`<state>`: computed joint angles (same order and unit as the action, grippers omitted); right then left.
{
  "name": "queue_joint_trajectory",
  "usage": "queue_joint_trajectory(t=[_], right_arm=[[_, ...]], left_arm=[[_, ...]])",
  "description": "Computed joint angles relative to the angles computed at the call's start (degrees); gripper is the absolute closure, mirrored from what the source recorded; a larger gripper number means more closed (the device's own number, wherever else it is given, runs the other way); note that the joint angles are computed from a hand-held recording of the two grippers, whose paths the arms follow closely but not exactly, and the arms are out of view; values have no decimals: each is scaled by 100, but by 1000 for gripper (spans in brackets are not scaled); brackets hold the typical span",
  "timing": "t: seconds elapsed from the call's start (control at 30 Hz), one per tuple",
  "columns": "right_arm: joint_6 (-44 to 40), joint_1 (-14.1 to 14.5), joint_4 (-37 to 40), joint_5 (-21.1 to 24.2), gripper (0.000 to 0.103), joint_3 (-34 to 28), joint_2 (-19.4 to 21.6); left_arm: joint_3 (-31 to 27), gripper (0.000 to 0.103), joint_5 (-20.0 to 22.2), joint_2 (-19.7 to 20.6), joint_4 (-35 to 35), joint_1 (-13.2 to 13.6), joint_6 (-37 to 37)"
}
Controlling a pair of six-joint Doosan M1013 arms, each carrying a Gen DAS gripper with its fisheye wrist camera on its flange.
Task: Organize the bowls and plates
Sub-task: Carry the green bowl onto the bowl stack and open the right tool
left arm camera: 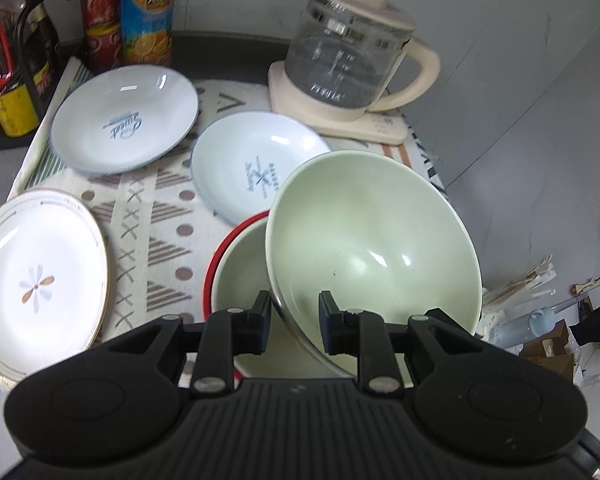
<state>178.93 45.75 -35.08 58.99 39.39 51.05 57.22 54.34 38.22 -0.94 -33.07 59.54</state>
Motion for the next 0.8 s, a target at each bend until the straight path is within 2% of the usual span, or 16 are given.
queue_joint_trajectory(t=[0.27,0.47,0.53,0.63,0.7,0.8], right_arm=[[-257,29,271,246,82,-197,134],[-558,17,421,291,77,-367,242],[-567,24,407,331,76,-416,273],[-664,43,344,434,71,-514,317],[-674,56,290,455,60,-537,317],[-691,86,148,577,51,-688,373]], left_arm=[[63,80,115,23,-11,19,60],[-68,75,458,123,57,50,-7],[7,72,352,85,6,82,32],[82,61,203,17,48,100,77],[130,51,88,-29,120,103,69],[212,49,-20,-94,167,134,38]])
